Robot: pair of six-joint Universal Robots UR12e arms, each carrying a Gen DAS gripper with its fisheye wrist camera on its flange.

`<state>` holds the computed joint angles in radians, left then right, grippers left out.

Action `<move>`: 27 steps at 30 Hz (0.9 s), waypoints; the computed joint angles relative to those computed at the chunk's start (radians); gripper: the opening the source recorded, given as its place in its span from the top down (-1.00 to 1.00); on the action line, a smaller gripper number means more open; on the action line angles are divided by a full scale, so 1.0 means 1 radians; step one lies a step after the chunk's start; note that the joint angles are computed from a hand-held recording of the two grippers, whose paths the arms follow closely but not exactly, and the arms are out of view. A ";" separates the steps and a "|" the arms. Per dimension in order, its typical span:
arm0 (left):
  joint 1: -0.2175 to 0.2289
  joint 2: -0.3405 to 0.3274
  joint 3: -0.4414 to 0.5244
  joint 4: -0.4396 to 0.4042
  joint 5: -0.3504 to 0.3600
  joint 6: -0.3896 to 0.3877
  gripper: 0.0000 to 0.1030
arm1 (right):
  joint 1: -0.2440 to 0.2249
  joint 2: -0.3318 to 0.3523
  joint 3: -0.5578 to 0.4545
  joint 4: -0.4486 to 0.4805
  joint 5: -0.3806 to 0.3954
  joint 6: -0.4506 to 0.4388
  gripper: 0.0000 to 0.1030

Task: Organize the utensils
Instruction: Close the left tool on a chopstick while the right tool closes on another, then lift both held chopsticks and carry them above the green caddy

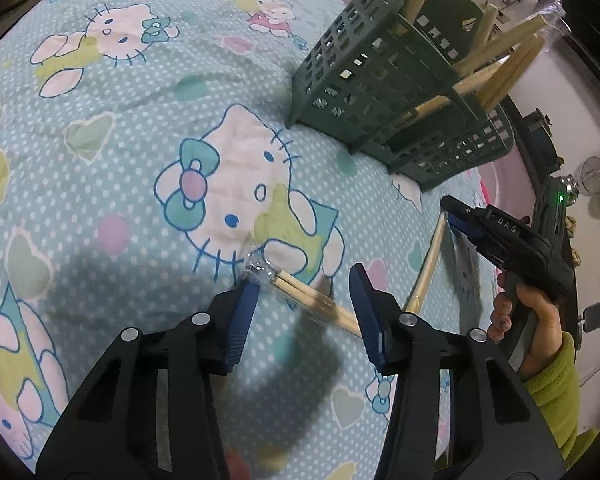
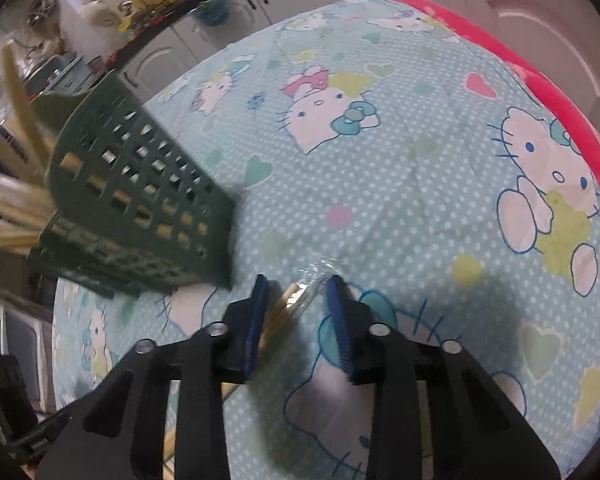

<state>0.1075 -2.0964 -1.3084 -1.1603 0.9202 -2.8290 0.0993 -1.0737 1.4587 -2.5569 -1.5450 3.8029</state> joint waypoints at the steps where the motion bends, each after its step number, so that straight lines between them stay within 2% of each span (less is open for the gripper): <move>1: -0.001 -0.002 0.002 0.005 0.004 -0.005 0.25 | -0.002 0.002 -0.001 0.000 0.001 0.005 0.57; 6: -0.005 -0.012 0.016 0.021 0.023 -0.030 0.43 | -0.002 0.006 -0.009 0.008 -0.017 0.010 0.77; 10: -0.004 -0.021 0.024 0.033 0.045 -0.057 0.71 | -0.001 0.007 -0.007 -0.003 -0.022 0.005 0.80; 16: 0.006 -0.028 0.027 0.028 0.023 -0.060 0.89 | 0.000 -0.015 0.034 -0.070 -0.016 0.021 0.81; 19: 0.020 -0.026 0.025 0.021 -0.004 -0.056 0.94 | 0.005 -0.028 0.054 -0.110 -0.016 0.013 0.82; 27: 0.039 0.014 -0.014 0.123 -0.067 -0.053 0.97 | 0.026 -0.061 0.087 -0.199 -0.019 -0.041 0.84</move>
<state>0.1466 -2.0827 -1.3222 -1.0371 0.8532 -2.8819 0.1258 -1.1352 1.5453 -2.7562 -1.5644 3.7617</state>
